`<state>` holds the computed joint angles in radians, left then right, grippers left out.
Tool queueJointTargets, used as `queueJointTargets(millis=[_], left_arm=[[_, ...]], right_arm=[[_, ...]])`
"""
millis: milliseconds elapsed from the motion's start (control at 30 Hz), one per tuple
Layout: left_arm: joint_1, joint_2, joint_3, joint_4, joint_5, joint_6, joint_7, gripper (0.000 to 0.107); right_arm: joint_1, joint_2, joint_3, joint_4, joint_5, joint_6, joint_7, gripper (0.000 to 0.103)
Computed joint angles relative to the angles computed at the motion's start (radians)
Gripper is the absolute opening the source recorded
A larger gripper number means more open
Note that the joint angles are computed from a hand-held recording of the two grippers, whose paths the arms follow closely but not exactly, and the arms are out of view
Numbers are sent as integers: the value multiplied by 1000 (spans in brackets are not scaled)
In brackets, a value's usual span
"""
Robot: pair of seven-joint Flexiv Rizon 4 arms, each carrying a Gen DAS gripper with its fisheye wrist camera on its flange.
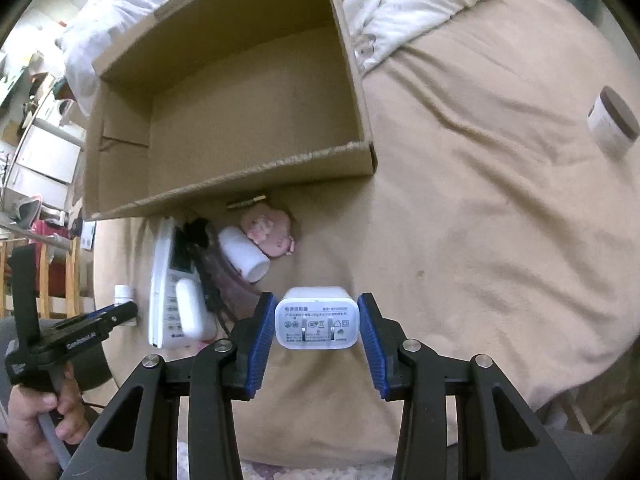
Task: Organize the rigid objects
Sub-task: 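Lift the pill bottle and charger and carry both into the box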
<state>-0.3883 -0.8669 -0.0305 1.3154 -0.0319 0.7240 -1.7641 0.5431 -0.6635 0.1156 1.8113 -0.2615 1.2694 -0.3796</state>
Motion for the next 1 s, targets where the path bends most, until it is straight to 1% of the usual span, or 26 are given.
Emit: queueJointTargets(millis=[33,133,233,300,367,467,600,733,767,867,1000], left_arm=[[-1,6,-2,5,1,5,1,24],[-8,27,4,19,12,22,-1,24],[-10,50,4,30,19,37,1,24],[-8,69,1,38,21,54,8,24],[-12,83,1,35,29,69,18,24],[-16,81,-2,4,35,74,37,24],[-21,64,-5,-76,33,46,63,24],[-32,21,-3,-177,35,21,82,24],[-40,0,2,-223,39,0,85,24],[-48,-39,2,-295,36,-29,95,24],[-66,-112,9,-428,39,-85,109,24]], right_arm=[[12,7,-16,6,-12,0,7,44],[12,5,-16,1,-19,9,6,44],[25,12,-36,2,-40,17,11,44],[38,33,-59,30,-59,48,24,44],[49,49,-75,41,-79,61,34,44],[46,57,-80,40,-94,91,34,44],[39,53,-83,3,-115,82,12,44],[16,30,-71,-55,-118,63,-25,44],[14,22,-72,-71,-120,56,-34,44],[-5,-7,-58,-135,-114,29,-74,44],[-21,-45,-42,-209,-96,-10,-125,44]])
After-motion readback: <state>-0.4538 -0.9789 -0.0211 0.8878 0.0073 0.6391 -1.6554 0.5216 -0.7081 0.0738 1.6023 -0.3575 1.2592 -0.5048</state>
